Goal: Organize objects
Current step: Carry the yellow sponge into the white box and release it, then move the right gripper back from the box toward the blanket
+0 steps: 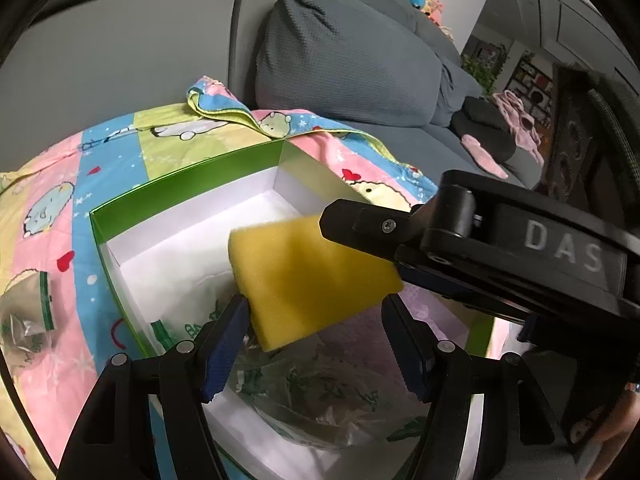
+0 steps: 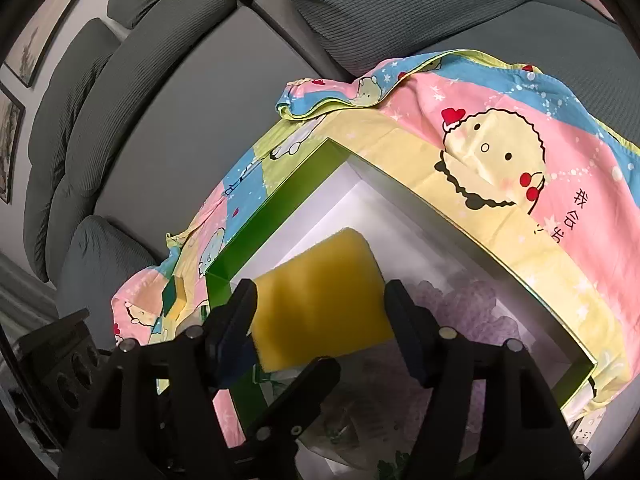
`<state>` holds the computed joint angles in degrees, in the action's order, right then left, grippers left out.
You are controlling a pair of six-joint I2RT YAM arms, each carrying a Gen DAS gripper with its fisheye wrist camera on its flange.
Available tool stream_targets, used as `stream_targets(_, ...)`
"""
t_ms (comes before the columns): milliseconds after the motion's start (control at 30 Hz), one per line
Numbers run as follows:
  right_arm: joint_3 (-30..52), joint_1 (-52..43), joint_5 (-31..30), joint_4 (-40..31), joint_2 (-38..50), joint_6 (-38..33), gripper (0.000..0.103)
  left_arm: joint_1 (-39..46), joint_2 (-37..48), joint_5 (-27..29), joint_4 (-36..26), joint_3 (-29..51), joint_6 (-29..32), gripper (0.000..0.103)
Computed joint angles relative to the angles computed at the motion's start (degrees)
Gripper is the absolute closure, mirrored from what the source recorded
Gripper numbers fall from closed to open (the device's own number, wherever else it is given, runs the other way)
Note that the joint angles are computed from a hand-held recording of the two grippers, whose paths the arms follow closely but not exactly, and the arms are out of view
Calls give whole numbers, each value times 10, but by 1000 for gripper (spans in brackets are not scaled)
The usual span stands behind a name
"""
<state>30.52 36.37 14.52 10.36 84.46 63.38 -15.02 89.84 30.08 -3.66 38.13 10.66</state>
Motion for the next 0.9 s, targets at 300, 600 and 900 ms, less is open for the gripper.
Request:
stream_targets(300,5,3,26,-29,-4,13,31,74,-43,40,-58,3,16,35)
stream_targets(600,46,44,74,-63,-4,0,28,230,-40,76,-121,32,98,33)
stream_targets(900,139,107,75,-16,64,-54,18,413,74,132,-165,137,137,24)
